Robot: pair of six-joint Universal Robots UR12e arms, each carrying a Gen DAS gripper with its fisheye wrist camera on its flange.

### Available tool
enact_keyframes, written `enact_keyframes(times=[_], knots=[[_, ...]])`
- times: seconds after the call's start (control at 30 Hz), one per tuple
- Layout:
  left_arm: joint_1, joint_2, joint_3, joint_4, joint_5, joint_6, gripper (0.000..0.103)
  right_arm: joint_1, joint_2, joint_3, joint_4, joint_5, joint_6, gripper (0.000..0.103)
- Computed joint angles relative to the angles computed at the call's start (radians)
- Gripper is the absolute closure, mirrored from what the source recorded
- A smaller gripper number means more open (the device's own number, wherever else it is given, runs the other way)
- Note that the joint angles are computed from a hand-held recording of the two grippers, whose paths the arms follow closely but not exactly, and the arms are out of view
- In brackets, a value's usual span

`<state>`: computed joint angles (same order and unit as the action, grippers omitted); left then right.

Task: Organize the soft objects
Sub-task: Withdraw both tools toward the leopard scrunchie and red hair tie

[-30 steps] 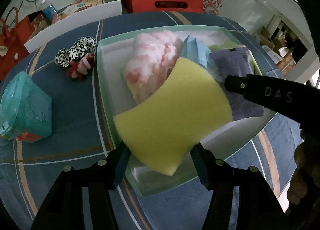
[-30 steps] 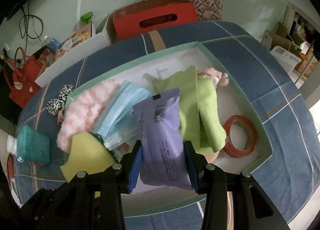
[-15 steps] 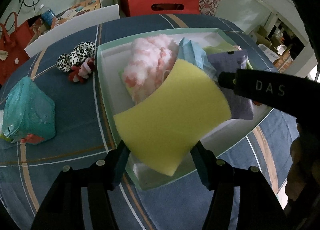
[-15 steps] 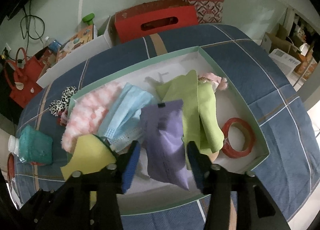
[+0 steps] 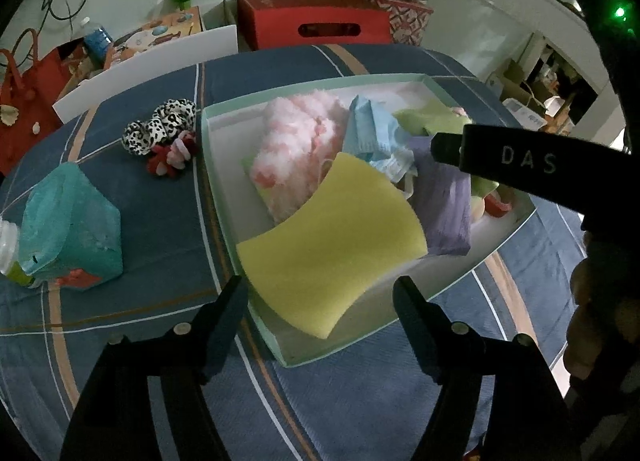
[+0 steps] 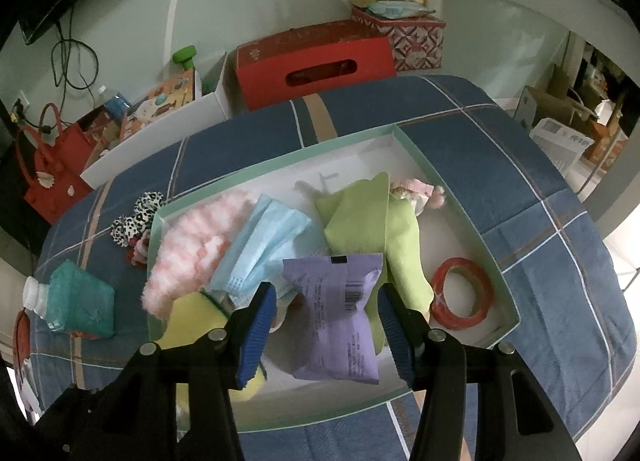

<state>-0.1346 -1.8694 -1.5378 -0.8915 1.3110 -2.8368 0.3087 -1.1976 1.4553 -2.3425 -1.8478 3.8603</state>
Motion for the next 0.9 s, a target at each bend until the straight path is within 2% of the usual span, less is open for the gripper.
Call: enact_keyframes(times=[0.17,0.33,0.53,0.77,0.8,0.87,0.9], knots=[[0.014,0.006,-0.002,0.020,-0.026,-0.020,0.027,0.003,0.000,-0.002,-0.004,-0.008,-0.005,0.046],[0.035,0.013,-0.006,0.059,-0.036,-0.074,0.027,0.007,0.001,-0.004,-0.008,-0.013,-0.013,0.046],[0.064,0.011,-0.002,0.093,-0.031,-0.157,0.027,0.013,0.007,-0.014,-0.007,-0.017,-0.026,0.046],[0.089,0.007,0.003,0.121,0.000,-0.220,0.026,0.028,0.025,-0.041,-0.019,-0.011,-0.073,0.046],[0.091,0.006,0.004,0.124,0.007,-0.231,0.025,0.030,0.028,-0.045,-0.020,-0.010,-0.080,0.046],[0.095,0.003,0.009,0.129,0.019,-0.250,0.009,0.037,0.037,-0.060,-0.018,-0.010,-0.102,0.046],[0.097,0.001,0.012,0.136,0.026,-0.261,0.008,0.039,0.041,-0.066,-0.019,-0.009,-0.111,0.046]])
